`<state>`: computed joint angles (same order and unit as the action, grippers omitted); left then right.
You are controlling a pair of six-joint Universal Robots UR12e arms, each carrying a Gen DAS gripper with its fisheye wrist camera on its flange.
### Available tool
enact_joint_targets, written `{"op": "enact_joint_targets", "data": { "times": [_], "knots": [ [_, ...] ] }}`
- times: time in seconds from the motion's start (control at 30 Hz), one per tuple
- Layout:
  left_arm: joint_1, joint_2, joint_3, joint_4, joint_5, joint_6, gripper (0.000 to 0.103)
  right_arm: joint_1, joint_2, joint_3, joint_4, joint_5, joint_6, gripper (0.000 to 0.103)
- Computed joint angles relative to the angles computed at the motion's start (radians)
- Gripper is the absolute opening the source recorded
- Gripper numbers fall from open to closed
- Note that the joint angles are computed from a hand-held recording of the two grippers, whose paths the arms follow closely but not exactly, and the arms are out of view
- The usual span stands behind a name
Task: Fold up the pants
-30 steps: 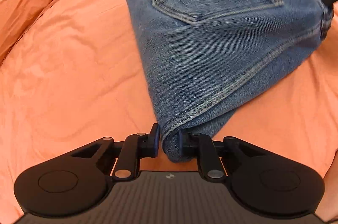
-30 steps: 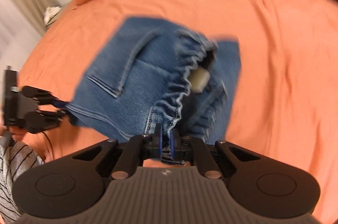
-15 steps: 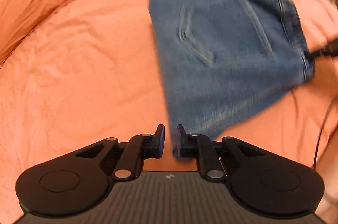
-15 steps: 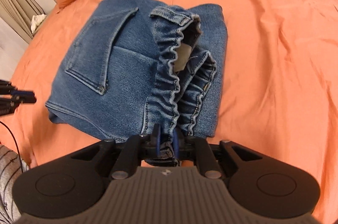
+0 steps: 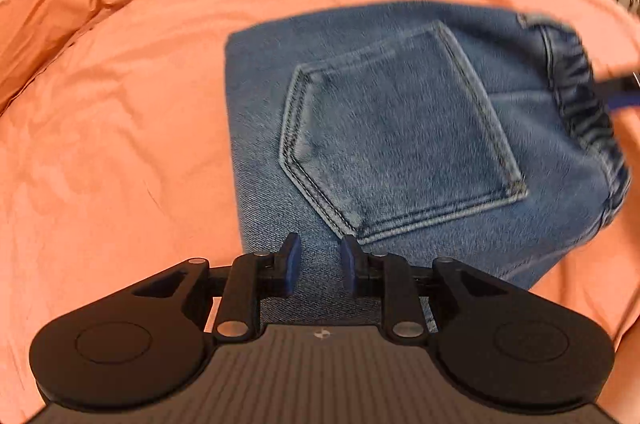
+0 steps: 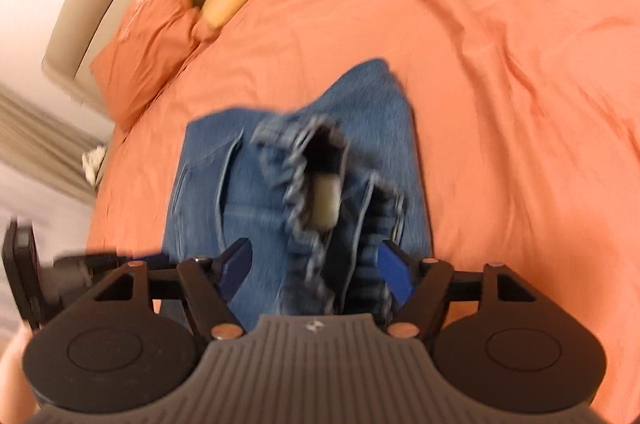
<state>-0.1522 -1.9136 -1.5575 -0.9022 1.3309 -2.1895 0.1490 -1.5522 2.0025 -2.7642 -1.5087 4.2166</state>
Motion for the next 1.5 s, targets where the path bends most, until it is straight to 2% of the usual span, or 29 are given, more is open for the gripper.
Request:
{"op": "enact_joint_targets", "data": {
  "times": [0.13, 0.2, 0.27, 0.37, 0.4, 0.47, 0.57, 0.67, 0.77, 0.87, 1.07, 1.17, 1.2, 1.27, 1.33, 1.43, 1.5],
  "knots": [
    [-0.008, -0.016, 0.021, -0.036, 0.029, 0.0, 0.028, -0.041, 0.033, 0.012, -0.062, 0.077, 0.094, 0.068],
    [-0.008, -0.022, 0.028, -0.048, 0.027, -0.009, 0.028, -0.045, 0.041, 0.011, -0.071, 0.074, 0.108, 0.066],
    [-0.006, -0.024, 0.032, -0.057, 0.023, -0.01, 0.028, -0.047, 0.045, 0.006, -0.088, 0.079, 0.064, 0.028],
    [-0.002, -0.023, 0.031, -0.059, 0.016, -0.006, 0.028, -0.024, 0.048, -0.054, 0.006, 0.021, -0.094, 0.017],
    [0.0, -0.025, 0.033, -0.057, 0.012, -0.008, 0.028, -0.02, 0.048, -0.069, 0.011, 0.007, -0.133, 0.016],
    [0.009, -0.022, 0.029, -0.049, -0.017, -0.021, 0.028, -0.012, 0.049, -0.093, -0.038, -0.023, -0.211, 0.013],
    [0.03, -0.017, 0.034, -0.074, -0.096, -0.053, 0.024, 0.0, 0.058, -0.155, -0.055, -0.077, -0.364, 0.013],
    [0.038, -0.012, 0.035, -0.085, -0.128, -0.059, 0.023, -0.005, 0.072, -0.208, 0.024, -0.1, -0.436, 0.013],
    [0.038, -0.011, 0.031, -0.094, -0.12, -0.05, 0.02, -0.029, 0.072, -0.201, 0.117, -0.093, -0.41, 0.012],
    [0.042, -0.021, 0.041, -0.131, -0.147, -0.031, 0.02, -0.053, 0.06, -0.146, 0.166, -0.084, -0.33, 0.01],
    [0.041, -0.031, 0.039, -0.146, -0.162, -0.008, 0.02, -0.061, 0.079, -0.087, 0.135, -0.102, -0.256, 0.011],
    [0.043, -0.027, 0.037, -0.151, -0.167, -0.021, 0.02, -0.054, 0.09, -0.121, 0.195, -0.116, -0.274, 0.013],
    [0.044, -0.023, 0.032, -0.143, -0.166, -0.017, 0.02, -0.05, 0.09, -0.134, 0.218, -0.123, -0.279, 0.014],
    [0.045, -0.01, 0.008, -0.106, -0.159, -0.007, 0.02, -0.034, 0.084, -0.148, 0.243, -0.158, -0.31, 0.024],
    [0.041, 0.004, -0.015, -0.066, -0.155, -0.012, 0.02, -0.005, 0.073, -0.16, 0.27, -0.237, -0.356, 0.033],
    [0.045, 0.025, -0.04, -0.036, -0.159, -0.019, 0.026, 0.043, 0.048, -0.157, 0.272, -0.334, -0.392, 0.034],
    [0.045, 0.037, -0.055, -0.013, -0.145, -0.016, 0.027, 0.073, 0.032, -0.147, 0.248, -0.356, -0.403, 0.034]
  ]
}}
